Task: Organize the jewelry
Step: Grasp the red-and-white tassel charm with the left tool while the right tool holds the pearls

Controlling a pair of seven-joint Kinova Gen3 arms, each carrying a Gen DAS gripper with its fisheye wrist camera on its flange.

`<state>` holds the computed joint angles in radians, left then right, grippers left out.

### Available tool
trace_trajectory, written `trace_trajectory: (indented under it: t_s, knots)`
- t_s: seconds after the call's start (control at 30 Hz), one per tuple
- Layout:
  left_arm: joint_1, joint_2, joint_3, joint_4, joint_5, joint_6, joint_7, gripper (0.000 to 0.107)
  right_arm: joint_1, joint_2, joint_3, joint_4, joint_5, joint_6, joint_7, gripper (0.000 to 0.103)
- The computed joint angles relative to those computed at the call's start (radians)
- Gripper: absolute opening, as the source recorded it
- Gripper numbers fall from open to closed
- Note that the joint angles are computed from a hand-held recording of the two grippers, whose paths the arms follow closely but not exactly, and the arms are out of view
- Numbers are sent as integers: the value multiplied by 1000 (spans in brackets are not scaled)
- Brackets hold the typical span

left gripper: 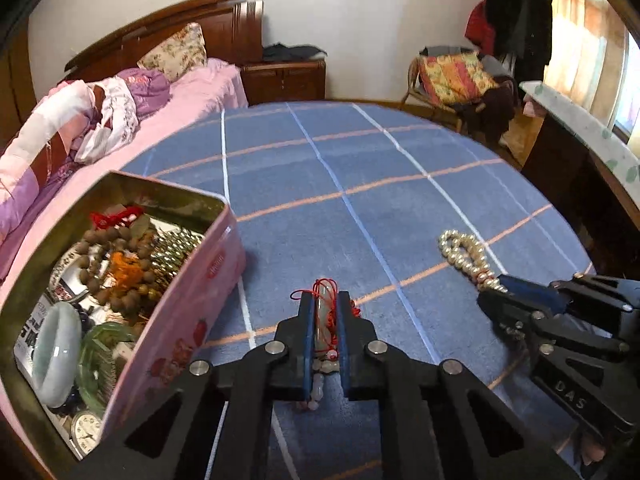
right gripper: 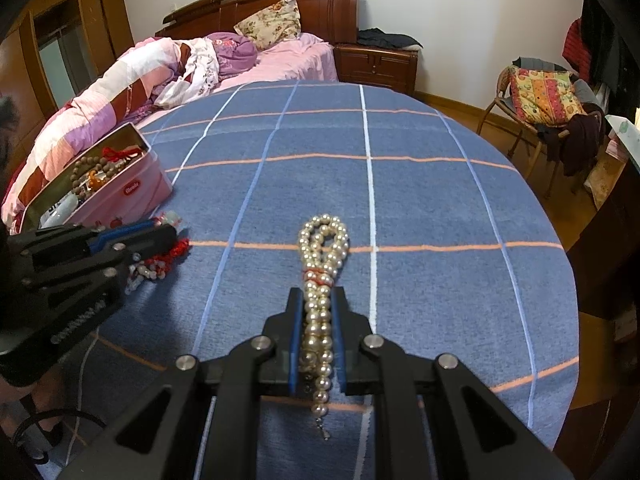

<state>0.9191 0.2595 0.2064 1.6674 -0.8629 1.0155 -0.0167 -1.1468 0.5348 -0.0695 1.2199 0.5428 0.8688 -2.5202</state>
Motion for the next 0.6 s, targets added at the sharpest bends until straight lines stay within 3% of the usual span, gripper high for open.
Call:
trace_trajectory:
  t_s: [0.43,0.57,0.6]
  knots:
    - [58,-15,30,25,-142,108,141,9,-23,-36,11,73,85,-103,-71,8]
    - [58,-17,36,31,-149,113,151,9,-16,-29,5,59,76,-93,-61,8]
    - [57,-15,37,30,-148,116,151,9,-15,-25,4,51,72,-84,-55,16]
